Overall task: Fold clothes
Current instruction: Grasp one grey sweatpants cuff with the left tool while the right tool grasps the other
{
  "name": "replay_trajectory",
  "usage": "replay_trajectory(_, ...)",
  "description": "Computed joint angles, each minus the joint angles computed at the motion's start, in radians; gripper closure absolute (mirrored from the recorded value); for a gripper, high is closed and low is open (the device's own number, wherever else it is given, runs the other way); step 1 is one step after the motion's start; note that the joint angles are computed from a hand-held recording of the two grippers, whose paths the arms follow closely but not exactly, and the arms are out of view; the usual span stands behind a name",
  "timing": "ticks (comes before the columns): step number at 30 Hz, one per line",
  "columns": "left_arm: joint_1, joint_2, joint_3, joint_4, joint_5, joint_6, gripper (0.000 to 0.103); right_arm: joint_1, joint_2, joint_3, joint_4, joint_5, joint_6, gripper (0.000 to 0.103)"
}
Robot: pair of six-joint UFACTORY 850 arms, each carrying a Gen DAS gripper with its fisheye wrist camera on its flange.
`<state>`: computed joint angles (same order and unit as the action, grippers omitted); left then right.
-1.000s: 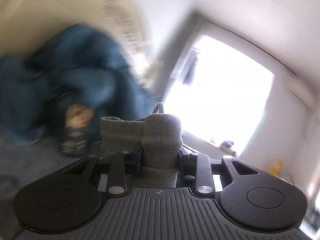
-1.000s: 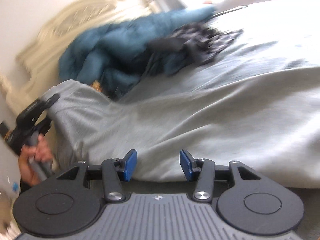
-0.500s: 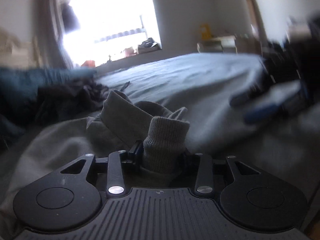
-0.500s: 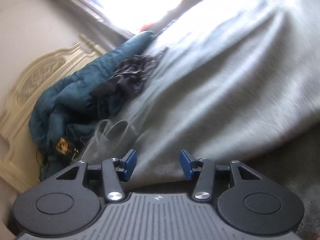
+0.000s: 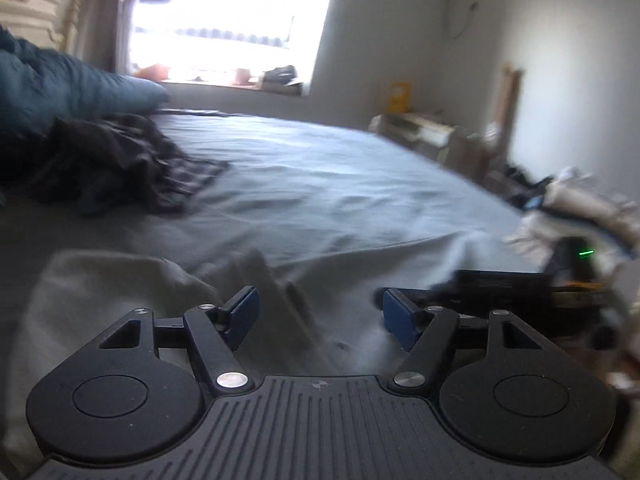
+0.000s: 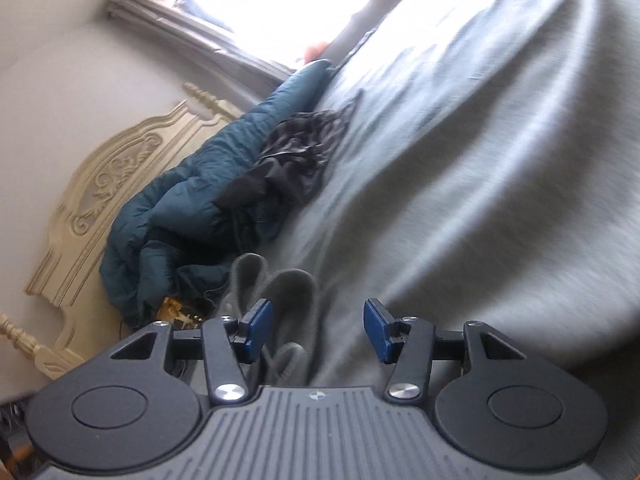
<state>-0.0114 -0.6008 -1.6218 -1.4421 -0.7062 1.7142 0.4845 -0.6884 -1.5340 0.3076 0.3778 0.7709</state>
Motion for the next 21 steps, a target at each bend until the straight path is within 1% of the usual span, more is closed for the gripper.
replay_trajectory(3,-0.060,-0.044,-0.078,0.108,0.156,-0.097,0.034,0.008,-0.014,-0.042,0.053,-0.022,-0.092,0.048)
replay_trajectory(5,-0.093,-0.076,-0.133,0.240,0.246,-0.240,0.034,0.015,-0.019,-0.061,0.130,-0.038,-0.194,0.048)
replay_trajectory(8,-0.123,-0.117,-0.198,0.460,0.313,-0.454,0.035,0.028,-0.027,-0.079,0.242,-0.066,-0.348,0.048)
replay_trajectory(10,-0.138,-0.135,-0.221,0.619,0.339,-0.600,0.039,0.030,-0.046,-0.105,0.278,-0.101,-0.402,0.049)
replay_trajectory(11,-0.140,-0.138,-0.224,0.667,0.350,-0.651,0.040,0.032,-0.055,-0.117,0.293,-0.115,-0.425,0.050)
replay_trajectory(13,-0.138,-0.139,-0.228,0.698,0.348,-0.709,0.043,0.035,-0.072,-0.139,0.330,-0.137,-0.495,0.051)
replay_trajectory(15,-0.135,-0.140,-0.234,0.726,0.343,-0.766,0.046,0.045,-0.080,-0.155,0.446,-0.142,-0.675,0.052)
replay_trajectory(16,-0.132,-0.142,-0.242,0.730,0.333,-0.791,0.047,0.047,-0.084,-0.162,0.466,-0.143,-0.727,0.052)
replay_trajectory(17,-0.128,-0.145,-0.251,0.729,0.317,-0.813,0.047,0.048,-0.087,-0.166,0.452,-0.145,-0.737,0.052)
replay_trajectory(18,-0.124,-0.148,-0.260,0.728,0.301,-0.834,0.047,0.047,-0.089,-0.169,0.418,-0.147,-0.722,0.052)
replay_trajectory(19,-0.120,-0.153,-0.273,0.728,0.282,-0.856,0.047,0.044,-0.092,-0.171,0.349,-0.150,-0.666,0.052)
replay_trajectory(21,-0.111,-0.174,-0.312,0.727,0.235,-0.905,0.047,0.036,-0.098,-0.173,0.180,-0.149,-0.511,0.052)
